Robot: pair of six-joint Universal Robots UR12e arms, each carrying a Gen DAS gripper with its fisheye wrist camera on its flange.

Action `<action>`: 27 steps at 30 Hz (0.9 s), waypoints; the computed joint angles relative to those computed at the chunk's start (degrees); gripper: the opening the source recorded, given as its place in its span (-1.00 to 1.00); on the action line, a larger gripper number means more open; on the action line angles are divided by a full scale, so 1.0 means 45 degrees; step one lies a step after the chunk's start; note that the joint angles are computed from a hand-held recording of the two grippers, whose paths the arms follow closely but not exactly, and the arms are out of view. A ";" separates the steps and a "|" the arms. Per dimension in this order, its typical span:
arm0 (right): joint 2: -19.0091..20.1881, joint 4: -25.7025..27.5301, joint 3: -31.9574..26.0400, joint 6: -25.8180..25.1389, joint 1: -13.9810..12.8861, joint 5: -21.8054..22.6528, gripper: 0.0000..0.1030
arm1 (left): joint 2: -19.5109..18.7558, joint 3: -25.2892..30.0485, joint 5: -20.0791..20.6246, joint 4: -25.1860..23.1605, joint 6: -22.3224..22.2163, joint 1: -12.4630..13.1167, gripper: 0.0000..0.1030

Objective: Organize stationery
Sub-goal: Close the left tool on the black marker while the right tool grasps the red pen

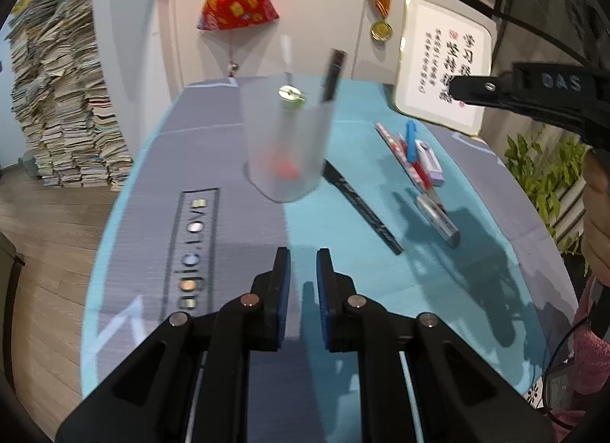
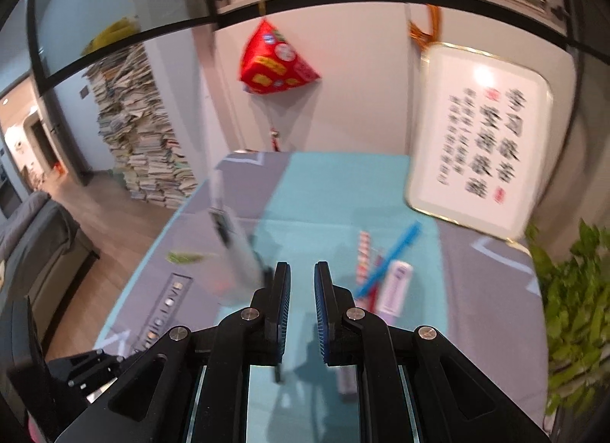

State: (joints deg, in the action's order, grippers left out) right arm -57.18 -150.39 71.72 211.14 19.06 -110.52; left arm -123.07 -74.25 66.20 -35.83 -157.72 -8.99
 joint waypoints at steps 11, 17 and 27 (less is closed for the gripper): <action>-0.1104 0.0822 0.2112 0.1910 -0.0622 0.0922 -0.77 | -0.0882 0.1376 0.0758 -0.1280 -0.0434 -0.0984 -0.72; -0.0868 0.1402 0.2057 0.2210 -0.0856 0.2059 -0.77 | -0.1289 0.1998 0.1564 -0.1753 -0.0623 -0.1311 -0.71; -0.0006 0.2334 0.0881 0.1963 -0.0911 0.2628 -0.77 | -0.1178 0.1868 0.1502 -0.1949 0.0081 -0.1256 -0.86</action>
State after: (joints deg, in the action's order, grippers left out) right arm -57.21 -139.88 75.68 219.97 14.96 -98.70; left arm -128.37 -65.84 72.96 -44.60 -157.35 -14.64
